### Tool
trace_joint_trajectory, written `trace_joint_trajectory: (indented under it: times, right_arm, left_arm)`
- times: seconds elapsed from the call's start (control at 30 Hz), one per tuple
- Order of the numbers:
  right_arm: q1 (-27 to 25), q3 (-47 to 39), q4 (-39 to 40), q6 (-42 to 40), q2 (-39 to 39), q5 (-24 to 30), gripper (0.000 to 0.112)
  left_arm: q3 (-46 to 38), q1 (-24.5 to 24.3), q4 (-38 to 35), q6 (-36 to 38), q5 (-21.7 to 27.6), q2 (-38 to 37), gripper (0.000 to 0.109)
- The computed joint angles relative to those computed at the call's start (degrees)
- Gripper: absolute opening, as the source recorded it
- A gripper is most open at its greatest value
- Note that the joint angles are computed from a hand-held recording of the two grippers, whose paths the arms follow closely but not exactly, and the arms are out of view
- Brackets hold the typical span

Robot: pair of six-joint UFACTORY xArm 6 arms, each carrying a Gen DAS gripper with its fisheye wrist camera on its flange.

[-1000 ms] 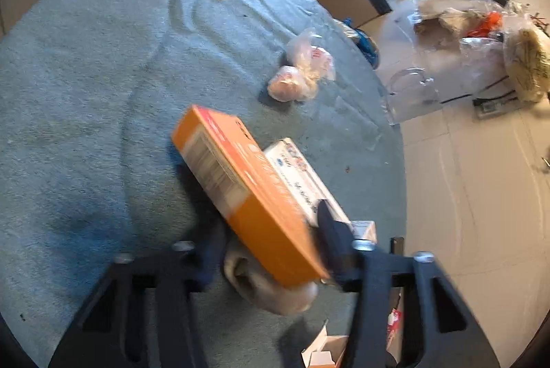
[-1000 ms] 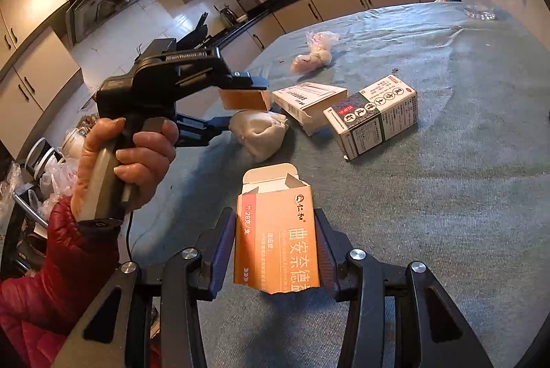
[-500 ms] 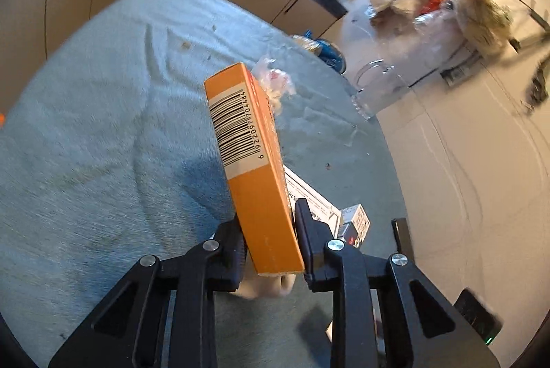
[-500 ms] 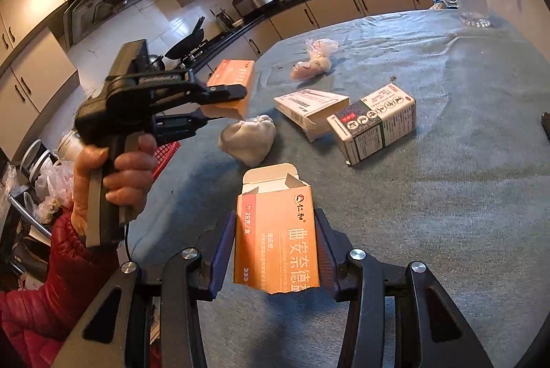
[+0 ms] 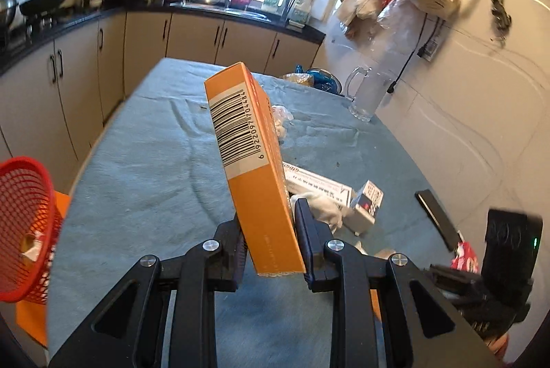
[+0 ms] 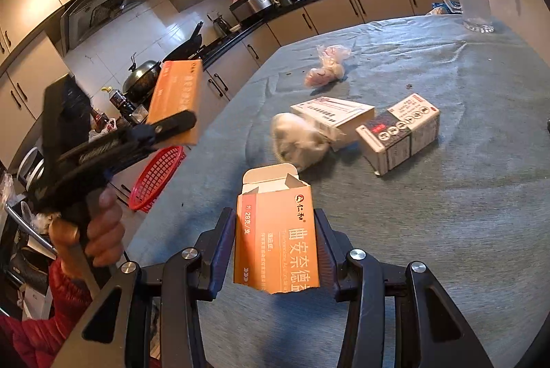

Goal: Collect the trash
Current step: 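Lift both held boxes and carry them over the red basket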

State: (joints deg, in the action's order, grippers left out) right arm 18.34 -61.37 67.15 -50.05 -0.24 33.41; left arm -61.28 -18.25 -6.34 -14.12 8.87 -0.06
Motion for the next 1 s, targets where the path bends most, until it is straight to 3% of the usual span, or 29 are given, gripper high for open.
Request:
trace_joint_trajectory:
  times: [0.23, 0.43, 0.6, 0.7, 1.0]
  right_arm:
    - [3.32, 0.55, -0.31, 1.66, -1.22, -3.50, 0.049]
    - [5.61, 1.15, -1.01, 3.20, -2.53, -5.64, 0.049]
    - [7.30, 0.81, -2.74, 5.31, -2.28, -6.26, 0.049]
    - [8.24, -0.11, -4.43, 6.93, -1.40, -6.27, 0.049]
    - [10.00, -4.80, -10.15, 12.10, 2.81, -5.90, 0.049]
  left_arm:
    - [7.92, 1.33, 12.72, -9.29, -1.39, -7.06, 0.025]
    - [13.93, 2.65, 17.02, -12.55, -2.01, -12.28, 0.025]
    - [17.47, 4.79, 24.73, -19.05, -2.57, -15.61, 0.025]
    - [18.18, 6.23, 31.48, -24.94, -2.21, -16.42, 0.025]
    - [18.81, 10.07, 41.75, -33.78, -2.54, -16.06, 0.025]
